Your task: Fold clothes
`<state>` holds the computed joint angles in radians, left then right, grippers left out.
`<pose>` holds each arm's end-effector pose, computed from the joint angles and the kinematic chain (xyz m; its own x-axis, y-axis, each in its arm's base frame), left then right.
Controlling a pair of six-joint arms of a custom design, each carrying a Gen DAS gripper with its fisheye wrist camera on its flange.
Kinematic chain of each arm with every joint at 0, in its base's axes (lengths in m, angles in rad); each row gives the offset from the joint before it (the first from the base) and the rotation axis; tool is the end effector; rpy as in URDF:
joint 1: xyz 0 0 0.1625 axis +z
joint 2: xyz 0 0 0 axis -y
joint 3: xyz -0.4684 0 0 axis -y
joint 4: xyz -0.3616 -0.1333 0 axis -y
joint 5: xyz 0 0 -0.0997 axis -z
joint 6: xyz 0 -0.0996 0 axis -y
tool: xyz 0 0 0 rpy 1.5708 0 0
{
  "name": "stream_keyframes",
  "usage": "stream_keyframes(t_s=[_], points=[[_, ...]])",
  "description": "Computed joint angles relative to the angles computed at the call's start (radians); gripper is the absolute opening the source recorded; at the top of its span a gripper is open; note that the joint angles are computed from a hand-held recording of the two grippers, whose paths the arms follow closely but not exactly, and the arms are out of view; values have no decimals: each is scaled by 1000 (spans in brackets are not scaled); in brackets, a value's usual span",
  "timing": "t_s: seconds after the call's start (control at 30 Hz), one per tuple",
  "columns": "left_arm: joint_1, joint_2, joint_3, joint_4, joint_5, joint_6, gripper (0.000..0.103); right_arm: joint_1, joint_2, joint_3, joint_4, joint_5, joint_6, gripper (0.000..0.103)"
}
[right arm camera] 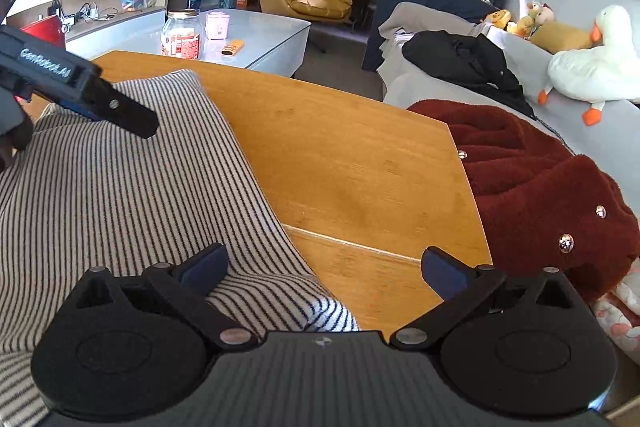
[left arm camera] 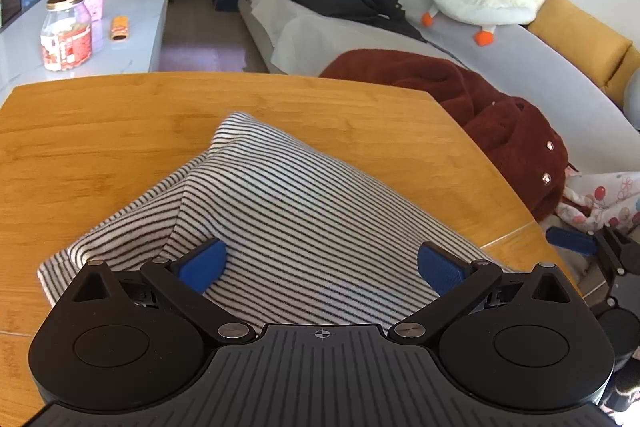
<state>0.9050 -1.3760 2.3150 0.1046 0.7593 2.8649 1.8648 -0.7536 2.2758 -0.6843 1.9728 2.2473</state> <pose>0.0056 -0.3256 0.2208 -0.8834 -0.0527 -0.4656 0.3040 0.6916 -0.6552 0.1907 -0.3042 -0.0130 -0.4310 -0.5648 0.7037 -0.8808 0.4328 -0.1921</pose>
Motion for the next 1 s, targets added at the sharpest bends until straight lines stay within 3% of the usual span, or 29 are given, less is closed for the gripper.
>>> stream_keyframes(t_s=[0.1,0.3,0.43,0.53,0.67,0.73,0.8,0.9,1.0], points=[[28,-10,-12,-13,27,34,103,9,-10,21,7,-9,10,103],[9,-10,-9,10,10,6,103,-3,-65,-16,168,-85,22,103],[-73,5,12,83,-62,-107,103,-16,-89,-48,206,-137,34,103],[-152,8,42,142,-108,-219,103,-9,-66,-68,152,-113,14,103],[-284,-14,101,226,-123,-394,103,-1,7,-111,137,-20,-60,103],[-352,-61,140,238,-81,-450,103,-15,27,-83,61,-23,-105,103],[-349,-131,161,205,28,-416,103,-26,25,-49,2,-42,-118,103],[-300,-131,176,180,114,-393,103,-28,15,-35,6,-37,-90,103],[-245,-95,173,163,109,-365,103,-26,-1,-10,11,-33,-59,103]])
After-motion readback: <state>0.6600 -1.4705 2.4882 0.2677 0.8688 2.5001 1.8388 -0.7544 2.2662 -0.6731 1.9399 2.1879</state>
